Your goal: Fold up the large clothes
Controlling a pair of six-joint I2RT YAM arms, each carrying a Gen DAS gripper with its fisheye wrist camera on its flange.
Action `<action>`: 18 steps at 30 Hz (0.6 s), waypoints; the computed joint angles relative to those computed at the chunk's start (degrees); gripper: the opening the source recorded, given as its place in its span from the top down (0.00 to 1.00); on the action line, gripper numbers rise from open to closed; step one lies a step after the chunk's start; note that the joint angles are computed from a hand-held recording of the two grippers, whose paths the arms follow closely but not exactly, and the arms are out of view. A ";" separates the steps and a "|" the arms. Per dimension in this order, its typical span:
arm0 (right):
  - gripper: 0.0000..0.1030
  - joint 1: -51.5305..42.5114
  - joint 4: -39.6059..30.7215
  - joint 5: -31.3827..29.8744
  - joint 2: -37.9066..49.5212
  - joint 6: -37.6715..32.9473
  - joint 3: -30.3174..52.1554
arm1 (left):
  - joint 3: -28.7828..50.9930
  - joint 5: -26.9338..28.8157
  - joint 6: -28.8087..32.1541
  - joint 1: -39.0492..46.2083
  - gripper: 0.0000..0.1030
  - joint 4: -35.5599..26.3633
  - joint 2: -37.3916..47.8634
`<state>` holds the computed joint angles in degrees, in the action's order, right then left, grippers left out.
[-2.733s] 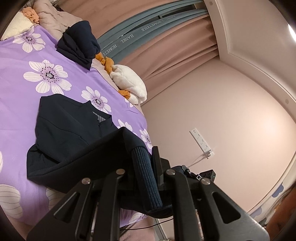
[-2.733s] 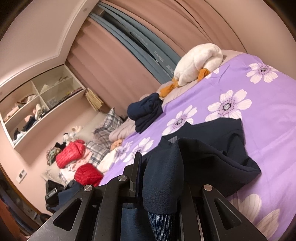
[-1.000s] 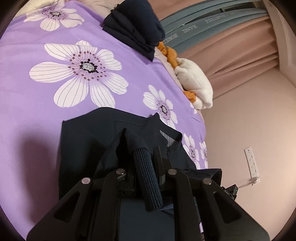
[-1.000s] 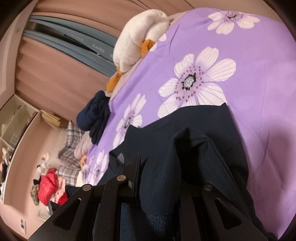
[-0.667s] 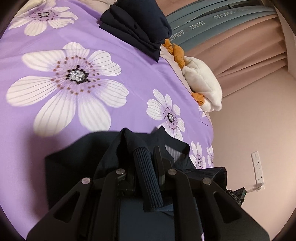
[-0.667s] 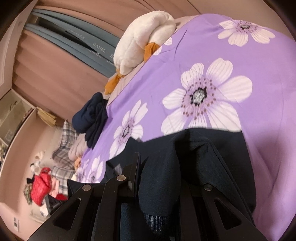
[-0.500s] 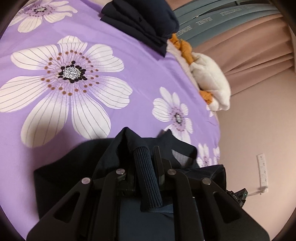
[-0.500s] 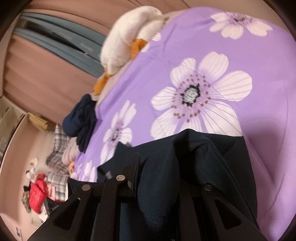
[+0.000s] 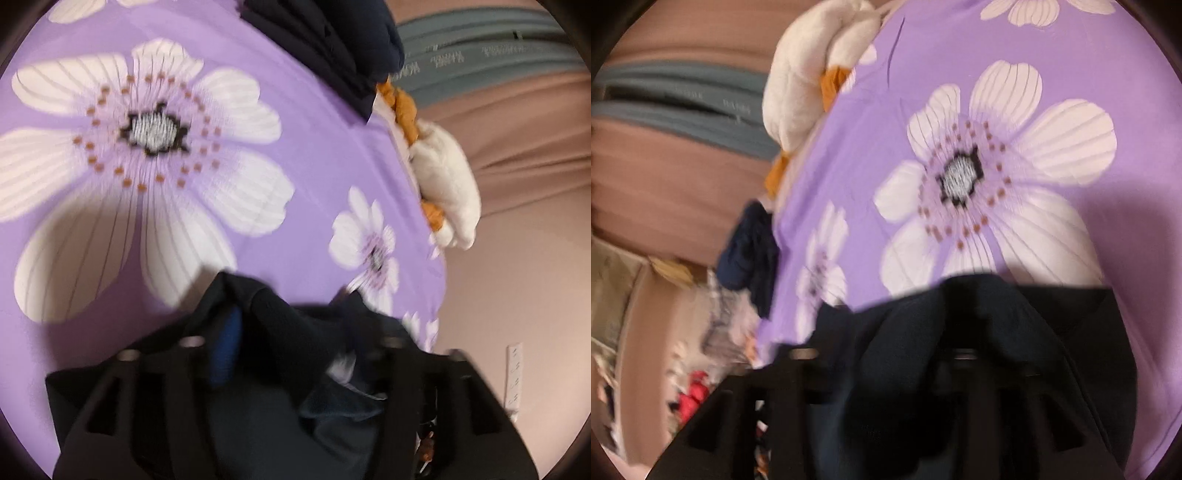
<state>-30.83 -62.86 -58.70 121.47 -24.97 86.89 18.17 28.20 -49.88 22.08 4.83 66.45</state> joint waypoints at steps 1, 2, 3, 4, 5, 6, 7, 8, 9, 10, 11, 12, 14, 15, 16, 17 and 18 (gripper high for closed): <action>0.34 -0.46 -0.76 -1.89 0.62 1.45 1.45 | 0.16 -0.31 -0.40 0.30 0.31 -0.57 -1.47; 0.34 -0.77 -2.87 -4.11 1.87 1.89 3.67 | 0.89 -0.70 -0.29 1.14 0.31 -1.66 -2.97; 0.34 -0.90 -3.47 -5.38 2.36 2.74 5.04 | 1.64 -1.35 0.05 1.46 0.31 -2.76 -3.67; 0.34 -0.98 -1.74 -5.39 1.75 4.46 4.83 | 2.40 -2.23 0.81 1.94 0.31 -4.35 -4.50; 0.34 -1.01 1.52 -4.69 0.27 6.87 3.71 | 3.51 -4.51 2.02 2.39 0.31 -7.42 -6.12; 0.34 -0.98 4.27 -3.61 -1.19 8.29 2.46 | 3.94 -5.58 2.81 2.71 0.31 -8.89 -6.97; 0.34 -0.83 8.22 -2.06 -3.38 9.66 0.52 | 4.10 -6.02 3.71 3.18 0.31 -10.03 -7.84; 0.34 -0.77 11.81 -0.58 -5.49 10.35 -1.36 | 4.33 -6.10 5.36 3.93 0.31 -12.48 -9.41; 0.34 -0.96 13.71 0.47 -7.05 9.86 -2.63 | 4.36 -6.47 6.28 3.83 0.31 -14.19 -10.43; 0.34 -1.14 13.90 1.01 -7.69 8.64 -2.99 | 4.68 -7.22 8.02 3.20 0.31 -17.21 -11.88; 0.34 -1.15 12.85 1.62 -8.34 5.95 -3.15 | 5.00 -8.43 9.68 1.64 0.31 -19.57 -12.77; 0.34 -0.84 11.36 2.49 -9.10 2.13 -3.45 | 4.98 -9.87 11.40 -0.52 0.31 -22.16 -14.27; 0.34 0.53 11.04 5.43 -11.91 -4.67 -6.10 | 4.46 -11.46 13.32 -4.98 0.31 -24.71 -16.21; 0.34 1.60 11.08 7.27 -14.01 -8.70 -8.36 | 3.96 -12.46 13.68 -9.34 0.31 -26.86 -18.56; 0.34 2.52 10.18 8.41 -15.58 -12.36 -10.06 | 3.43 -13.58 13.26 -13.27 0.32 -27.84 -20.14; 0.34 3.48 8.61 9.30 -16.78 -16.13 -11.38 | 3.16 -15.63 12.34 -18.12 0.32 -29.17 -21.58; 0.34 4.72 6.31 10.48 -18.89 -21.20 -13.81 | 3.00 -18.47 11.02 -23.62 0.32 -29.81 -22.07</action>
<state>-26.11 -56.55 -48.22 102.58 -46.16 73.08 21.16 9.73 -38.86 -1.54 -24.98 44.38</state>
